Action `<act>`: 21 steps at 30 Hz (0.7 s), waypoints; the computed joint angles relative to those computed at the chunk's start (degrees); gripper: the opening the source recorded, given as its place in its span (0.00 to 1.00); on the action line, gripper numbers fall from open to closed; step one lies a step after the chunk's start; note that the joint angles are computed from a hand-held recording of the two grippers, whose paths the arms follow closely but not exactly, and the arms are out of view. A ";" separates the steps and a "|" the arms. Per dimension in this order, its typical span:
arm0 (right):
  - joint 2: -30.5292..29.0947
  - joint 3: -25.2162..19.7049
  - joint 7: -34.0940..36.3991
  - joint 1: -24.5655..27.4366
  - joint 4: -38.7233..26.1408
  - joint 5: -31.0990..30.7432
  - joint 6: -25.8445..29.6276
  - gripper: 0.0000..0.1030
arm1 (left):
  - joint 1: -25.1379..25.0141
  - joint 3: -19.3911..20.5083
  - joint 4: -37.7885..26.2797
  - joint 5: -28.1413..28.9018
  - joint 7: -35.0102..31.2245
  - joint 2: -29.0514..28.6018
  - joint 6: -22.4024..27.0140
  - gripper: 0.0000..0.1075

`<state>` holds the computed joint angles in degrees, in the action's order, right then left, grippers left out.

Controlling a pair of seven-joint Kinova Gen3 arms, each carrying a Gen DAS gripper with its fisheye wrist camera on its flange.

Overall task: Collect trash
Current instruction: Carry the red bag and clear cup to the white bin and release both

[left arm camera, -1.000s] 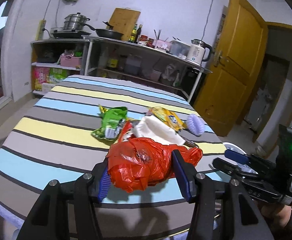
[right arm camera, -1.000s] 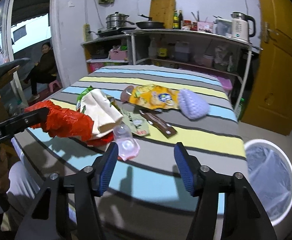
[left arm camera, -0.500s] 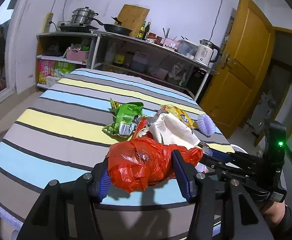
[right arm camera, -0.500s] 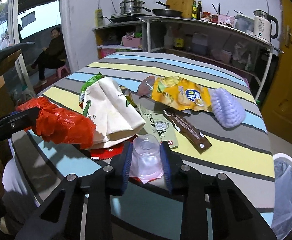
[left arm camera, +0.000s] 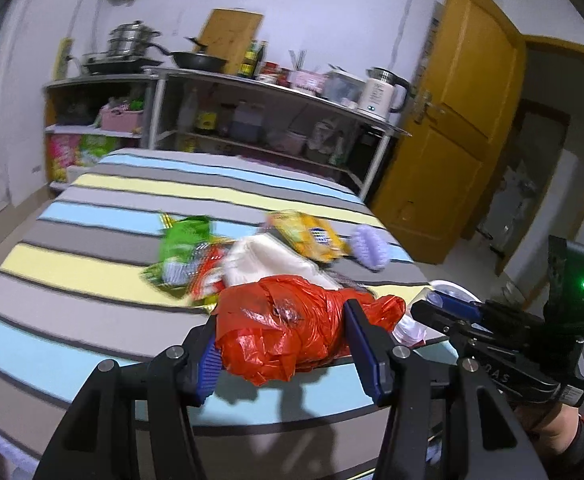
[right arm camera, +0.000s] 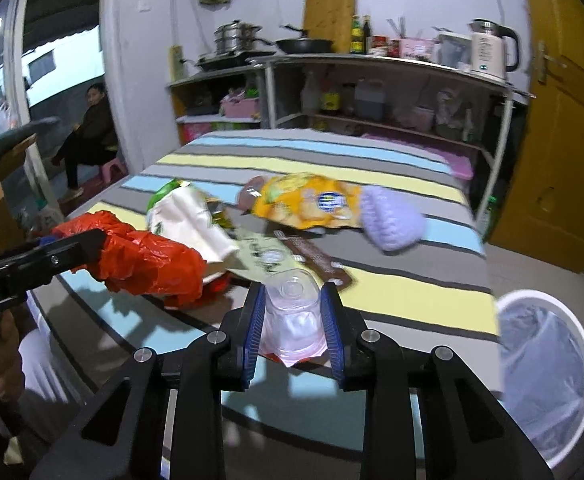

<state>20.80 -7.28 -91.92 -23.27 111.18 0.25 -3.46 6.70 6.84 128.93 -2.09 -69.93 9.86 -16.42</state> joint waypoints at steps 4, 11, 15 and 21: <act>-2.26 3.10 -0.45 0.45 2.65 -1.25 -1.13 0.29 | 3.25 0.61 -4.52 1.23 -2.63 2.05 2.53 0.52; -5.10 11.00 0.46 -0.47 6.57 -5.48 -3.17 0.29 | 6.65 3.41 -14.63 0.70 -5.31 7.65 7.51 0.52; -5.38 13.52 0.99 0.86 7.16 -7.32 -2.78 0.29 | 7.67 5.70 -21.22 0.18 -6.83 11.86 11.47 0.52; -4.18 11.78 0.28 6.16 7.54 -7.64 -3.29 0.29 | 11.24 5.78 -30.08 1.21 -9.48 17.33 16.94 0.52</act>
